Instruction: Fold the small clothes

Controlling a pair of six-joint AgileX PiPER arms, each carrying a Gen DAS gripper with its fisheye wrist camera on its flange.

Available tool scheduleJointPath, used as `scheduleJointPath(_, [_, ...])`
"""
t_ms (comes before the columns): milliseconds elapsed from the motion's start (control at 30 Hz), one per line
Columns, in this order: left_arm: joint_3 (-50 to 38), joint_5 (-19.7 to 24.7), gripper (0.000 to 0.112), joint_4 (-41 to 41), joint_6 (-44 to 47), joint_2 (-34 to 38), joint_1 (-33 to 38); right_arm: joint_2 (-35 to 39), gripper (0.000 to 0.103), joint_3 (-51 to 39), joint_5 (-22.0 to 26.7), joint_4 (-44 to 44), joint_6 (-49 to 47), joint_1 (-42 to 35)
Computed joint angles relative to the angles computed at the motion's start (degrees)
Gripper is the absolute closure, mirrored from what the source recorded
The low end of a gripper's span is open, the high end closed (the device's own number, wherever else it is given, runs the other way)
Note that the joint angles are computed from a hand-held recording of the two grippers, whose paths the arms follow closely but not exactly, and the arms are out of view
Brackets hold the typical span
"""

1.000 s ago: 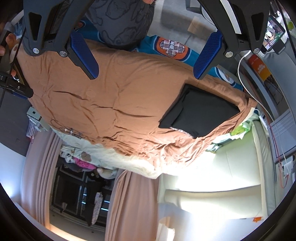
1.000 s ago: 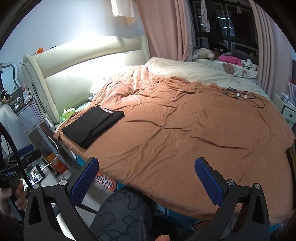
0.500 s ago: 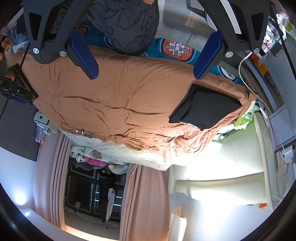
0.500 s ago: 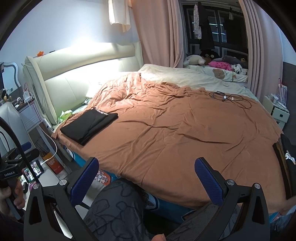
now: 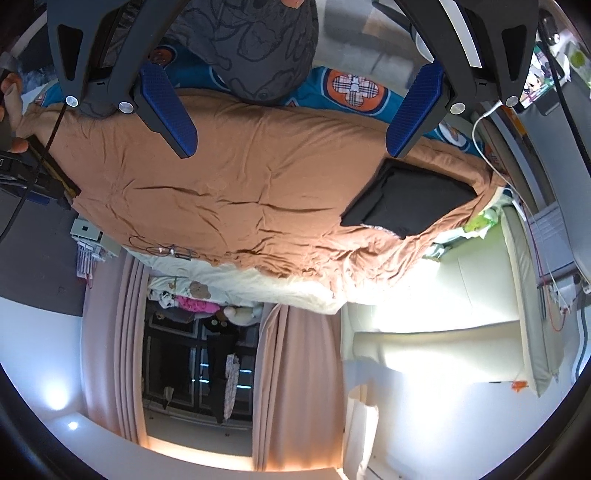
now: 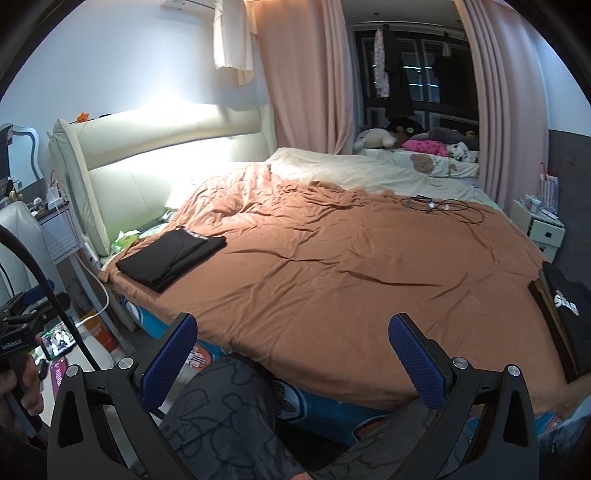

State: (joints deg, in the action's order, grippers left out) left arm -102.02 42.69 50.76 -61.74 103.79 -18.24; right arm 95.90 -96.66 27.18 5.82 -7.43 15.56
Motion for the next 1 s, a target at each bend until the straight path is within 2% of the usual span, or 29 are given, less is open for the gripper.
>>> scheduleJointPath(233, [4.9,-1.6,0.010,5.8,-6.7,-1.5,-2.1,-4.8,0.000,11.0,-8.5,2.6,-2.8,-1.4])
scheduleJointPath(400, [7.9,-2.5,0.010,11.3,-13.6,-2.5,-3.2,-6.1,0.000,15.9,-12.7,5.7,-4.9,-2.2])
scheduleJointPath(533, [9.4,-3.1,0.010,14.0,-16.6,-2.5,-3.5,-6.0,0.000,17.7,-14.2,7.8,-6.3,-2.5])
scheduleJointPath(800, [12.2,-3.8,0.010,14.7,-18.8,-3.2,-3.4,-6.9,0.000,18.8,-15.3,3.3,-1.5,-1.9])
scheduleJointPath(1000, [12.4,-3.4,0.010,15.3,-19.2,-3.4,-3.6,-7.6,0.000,20.6,-16.1,6.9,-5.3,-2.5])
